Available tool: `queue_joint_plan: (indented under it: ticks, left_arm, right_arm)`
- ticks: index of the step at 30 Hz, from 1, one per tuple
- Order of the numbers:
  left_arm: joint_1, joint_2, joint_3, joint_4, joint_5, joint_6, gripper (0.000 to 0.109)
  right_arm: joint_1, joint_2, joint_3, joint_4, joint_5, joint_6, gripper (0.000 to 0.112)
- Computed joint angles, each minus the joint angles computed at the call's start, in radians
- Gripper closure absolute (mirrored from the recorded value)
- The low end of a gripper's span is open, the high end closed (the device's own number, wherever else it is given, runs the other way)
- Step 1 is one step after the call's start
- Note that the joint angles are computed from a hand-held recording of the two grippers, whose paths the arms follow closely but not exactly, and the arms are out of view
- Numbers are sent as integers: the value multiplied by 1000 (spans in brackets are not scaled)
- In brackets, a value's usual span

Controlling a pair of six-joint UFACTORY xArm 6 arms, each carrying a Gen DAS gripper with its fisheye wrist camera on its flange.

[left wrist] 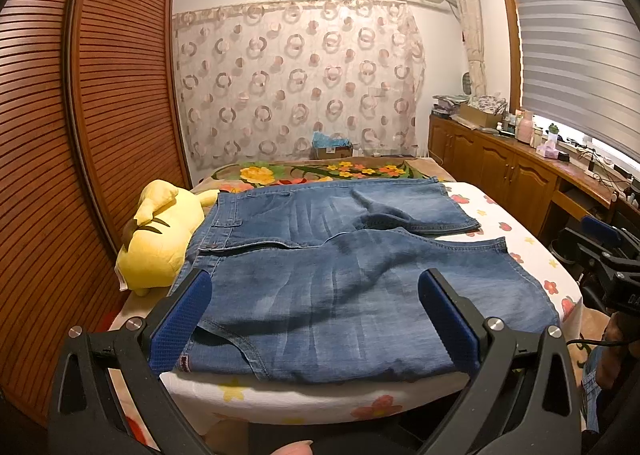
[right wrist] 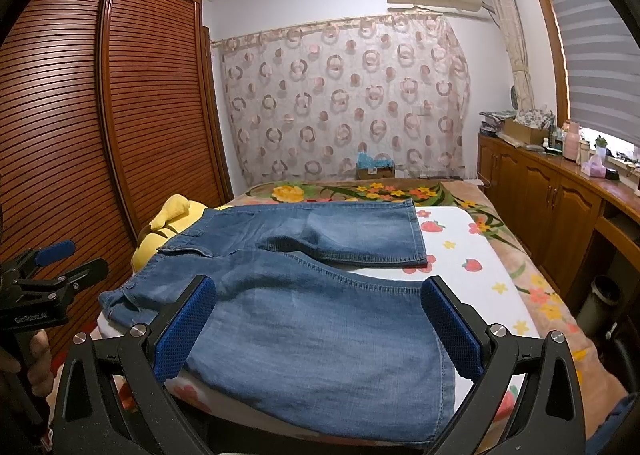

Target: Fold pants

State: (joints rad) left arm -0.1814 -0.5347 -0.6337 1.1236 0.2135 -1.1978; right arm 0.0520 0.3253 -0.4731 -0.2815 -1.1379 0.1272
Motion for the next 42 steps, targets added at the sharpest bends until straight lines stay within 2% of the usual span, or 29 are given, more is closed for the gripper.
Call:
queue_joint_plan:
  ticks: [20,28,30,33,35,38,42]
  left_arm:
    - [-1,-3,1,16,1,-14,6]
    - [-19,2,-10,-19,20,12,6]
    - [-16,12,-14,-32,14,23,6]
    - [-17,12,-16,-126,18,110,6]
    - [18,33,3,-110,-25,103,6]
    - [32,43,3,-129,-36,124,6]
    - [66,57,12,-201,-68,196,6]
  right_arm:
    - [0,-5,3,-3,4,3,10]
    - [2,-5,4,-1,7,2,10]
    - [2,-5,3,-1,11,2,10]
    - [2,-3,1,-1,21,4,10]
    - [-3,-7,-1,-9,31,8,10]
    - [-8,-6,-4,-17,40,8,10]
    - [-14,-13,-5,-26,60,12,10]
